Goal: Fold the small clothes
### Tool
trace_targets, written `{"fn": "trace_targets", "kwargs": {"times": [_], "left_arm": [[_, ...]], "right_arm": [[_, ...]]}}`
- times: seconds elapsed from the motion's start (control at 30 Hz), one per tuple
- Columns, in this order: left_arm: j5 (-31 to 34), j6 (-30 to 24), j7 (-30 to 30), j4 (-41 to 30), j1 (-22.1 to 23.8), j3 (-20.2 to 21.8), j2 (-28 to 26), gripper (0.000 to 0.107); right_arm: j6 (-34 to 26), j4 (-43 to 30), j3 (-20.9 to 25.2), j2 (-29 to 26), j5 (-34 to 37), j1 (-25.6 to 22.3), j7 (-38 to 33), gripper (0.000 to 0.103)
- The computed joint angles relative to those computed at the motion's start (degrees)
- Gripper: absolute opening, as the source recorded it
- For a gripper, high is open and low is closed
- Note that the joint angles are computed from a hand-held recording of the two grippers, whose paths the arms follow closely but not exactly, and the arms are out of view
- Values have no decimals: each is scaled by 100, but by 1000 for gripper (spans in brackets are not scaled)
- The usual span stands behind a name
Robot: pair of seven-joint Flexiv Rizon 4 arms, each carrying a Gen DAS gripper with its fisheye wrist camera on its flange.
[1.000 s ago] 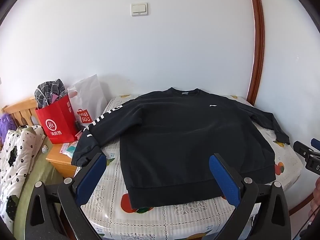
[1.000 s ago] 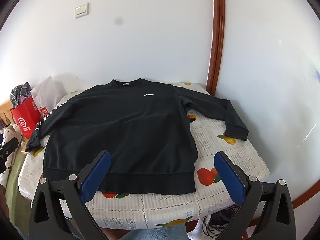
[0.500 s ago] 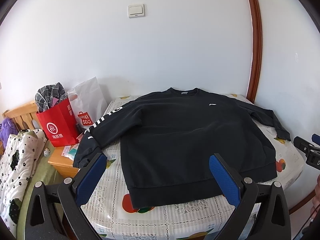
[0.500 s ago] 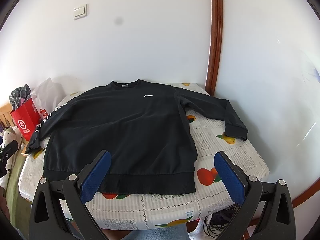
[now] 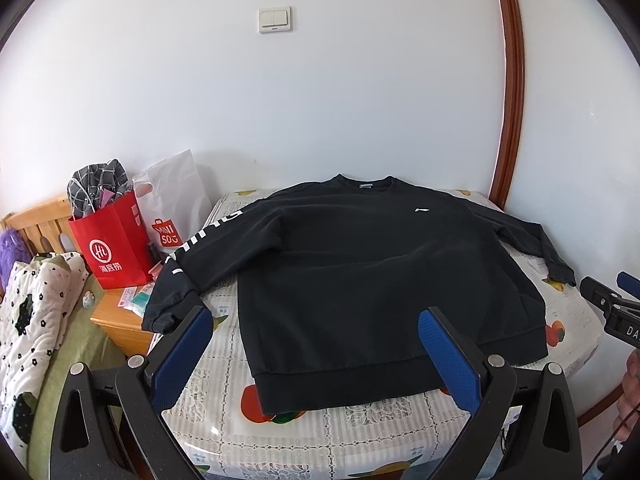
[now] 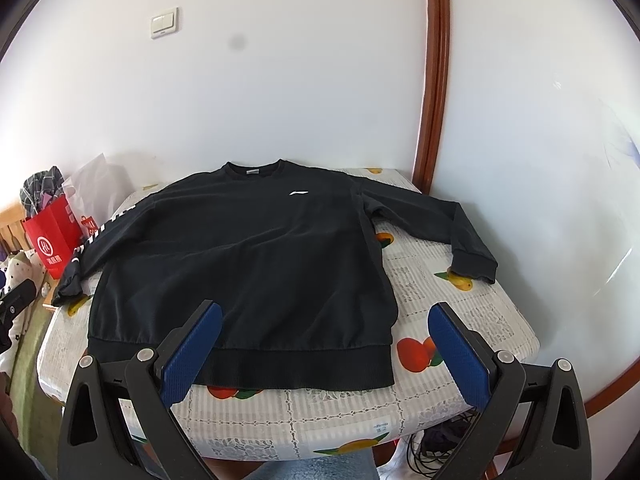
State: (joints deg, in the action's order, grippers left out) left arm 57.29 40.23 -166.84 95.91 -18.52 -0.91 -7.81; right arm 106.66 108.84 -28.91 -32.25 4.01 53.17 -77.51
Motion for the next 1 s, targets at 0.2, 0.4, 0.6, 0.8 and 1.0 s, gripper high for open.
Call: {"fn": "trace_targets", "kwargs": {"times": [0.2,0.4,0.6,0.8,1.0], "left_arm": [[-7,24,-5,23,18,0,17,103],[-11,29,10,25,29,-2,24,103],[-16,26,27,34,44,-10,45,103],[-20,32,37,38,51,-11,52,103],[-21,31,36,34,56,-19,53,103]], "right_arm": [[6,-7,-36,-5,23,46,-8,102],[21,-14,-31,-12,23,47,-28,102],[21,-32,-25,-30,28,50,-63,102],[50,-10,-47,-31,59,85,-104,102],[52,-6,-69,-31,101,114,-134,102]]}}
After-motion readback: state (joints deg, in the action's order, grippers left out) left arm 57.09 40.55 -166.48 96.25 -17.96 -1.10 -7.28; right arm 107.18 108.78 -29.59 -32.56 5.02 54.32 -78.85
